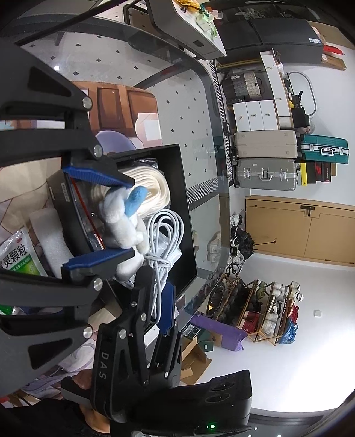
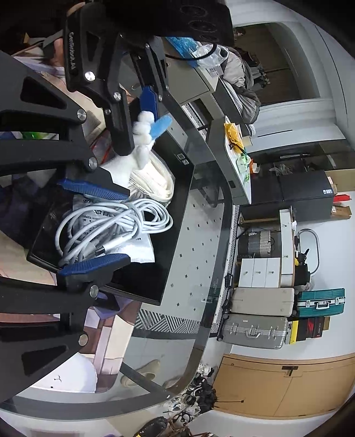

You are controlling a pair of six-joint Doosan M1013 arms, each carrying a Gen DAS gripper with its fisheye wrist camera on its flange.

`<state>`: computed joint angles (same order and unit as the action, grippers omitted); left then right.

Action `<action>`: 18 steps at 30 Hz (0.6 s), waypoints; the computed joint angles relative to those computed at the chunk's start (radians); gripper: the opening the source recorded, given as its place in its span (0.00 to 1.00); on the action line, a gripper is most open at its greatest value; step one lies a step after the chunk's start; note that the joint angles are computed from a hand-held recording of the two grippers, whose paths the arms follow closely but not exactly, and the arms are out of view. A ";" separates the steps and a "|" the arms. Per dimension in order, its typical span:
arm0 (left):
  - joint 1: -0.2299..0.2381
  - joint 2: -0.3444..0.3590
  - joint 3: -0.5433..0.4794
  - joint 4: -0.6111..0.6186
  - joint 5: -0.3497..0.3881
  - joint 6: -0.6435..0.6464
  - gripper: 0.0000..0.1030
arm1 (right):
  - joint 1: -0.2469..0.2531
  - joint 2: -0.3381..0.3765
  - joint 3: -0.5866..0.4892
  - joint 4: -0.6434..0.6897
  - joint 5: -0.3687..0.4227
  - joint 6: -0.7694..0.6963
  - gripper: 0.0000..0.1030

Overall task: Organize soft objects
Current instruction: 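Open both grippers to drop the plush toy and cables into the box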

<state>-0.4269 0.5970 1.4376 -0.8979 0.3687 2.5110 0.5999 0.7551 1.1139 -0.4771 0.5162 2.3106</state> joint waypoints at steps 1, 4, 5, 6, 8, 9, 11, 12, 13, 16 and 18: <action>0.000 0.000 0.000 0.001 0.000 0.000 0.43 | 0.002 -0.002 0.004 0.000 0.002 -0.002 0.40; 0.000 -0.002 0.001 0.016 -0.003 -0.009 0.43 | 0.006 0.002 -0.007 0.021 0.024 -0.027 0.40; 0.002 -0.002 0.002 0.009 0.003 -0.002 0.43 | 0.008 0.003 -0.009 0.026 0.031 -0.031 0.40; 0.004 -0.002 0.001 0.005 0.008 0.001 0.43 | 0.008 0.001 -0.007 0.026 0.033 -0.035 0.40; 0.004 -0.002 -0.003 0.010 0.017 -0.008 0.43 | 0.011 0.000 -0.005 0.008 0.034 -0.026 0.41; 0.003 -0.003 -0.003 0.015 0.019 -0.015 0.44 | 0.012 -0.002 0.000 -0.007 0.032 -0.011 0.41; 0.007 -0.005 -0.001 -0.001 0.028 0.000 0.48 | 0.017 -0.009 0.011 -0.070 0.026 0.056 0.47; 0.008 -0.007 0.002 -0.015 0.030 0.014 0.53 | 0.018 -0.014 0.020 -0.097 0.022 0.085 0.47; 0.007 -0.011 0.008 -0.021 0.025 0.021 0.61 | 0.020 -0.020 0.028 -0.129 0.019 0.118 0.50; 0.008 -0.022 0.025 -0.042 0.021 0.051 0.62 | 0.026 -0.037 0.046 -0.197 0.040 0.198 0.70; 0.009 -0.029 0.035 -0.043 0.016 0.055 0.62 | 0.029 -0.048 0.060 -0.222 0.053 0.237 0.74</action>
